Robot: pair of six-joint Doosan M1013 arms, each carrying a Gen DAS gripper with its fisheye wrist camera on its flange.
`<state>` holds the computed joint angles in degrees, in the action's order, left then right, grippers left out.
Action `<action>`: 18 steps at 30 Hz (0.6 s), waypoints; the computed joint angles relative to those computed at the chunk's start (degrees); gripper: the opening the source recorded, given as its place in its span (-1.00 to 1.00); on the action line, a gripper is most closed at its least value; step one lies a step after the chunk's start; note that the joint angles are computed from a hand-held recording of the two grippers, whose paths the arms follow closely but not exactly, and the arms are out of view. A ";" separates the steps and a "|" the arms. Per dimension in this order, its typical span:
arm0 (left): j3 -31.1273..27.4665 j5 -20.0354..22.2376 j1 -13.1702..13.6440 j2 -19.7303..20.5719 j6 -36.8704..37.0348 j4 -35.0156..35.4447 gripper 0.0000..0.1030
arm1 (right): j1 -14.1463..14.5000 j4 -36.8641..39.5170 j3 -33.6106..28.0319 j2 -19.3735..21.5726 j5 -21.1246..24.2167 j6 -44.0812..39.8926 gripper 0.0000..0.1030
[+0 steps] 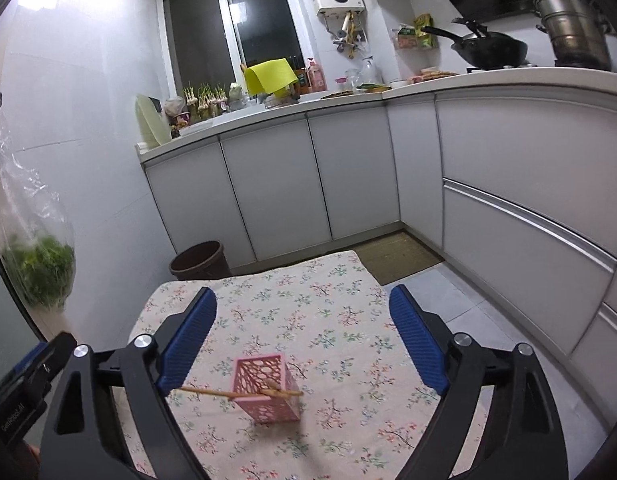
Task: Organize utensils
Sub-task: 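Move the left gripper back down to the chopstick pile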
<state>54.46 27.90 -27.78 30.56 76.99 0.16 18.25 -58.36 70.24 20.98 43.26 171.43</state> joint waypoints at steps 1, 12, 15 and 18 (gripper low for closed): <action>0.41 -0.52 -0.20 -0.24 -0.27 0.63 0.46 | 0.15 -0.24 0.61 -0.34 0.08 0.28 0.72; 4.25 -2.97 -1.07 -2.48 1.29 0.49 0.86 | 1.36 -1.84 2.94 -1.97 5.15 3.66 0.87; 5.05 -2.65 -1.33 -3.03 2.55 0.01 0.86 | 1.58 -1.27 3.25 -2.23 7.19 4.10 0.87; 5.90 -2.06 -1.52 -3.53 4.00 -0.53 0.86 | 2.09 -2.16 4.25 -2.74 9.36 5.19 0.87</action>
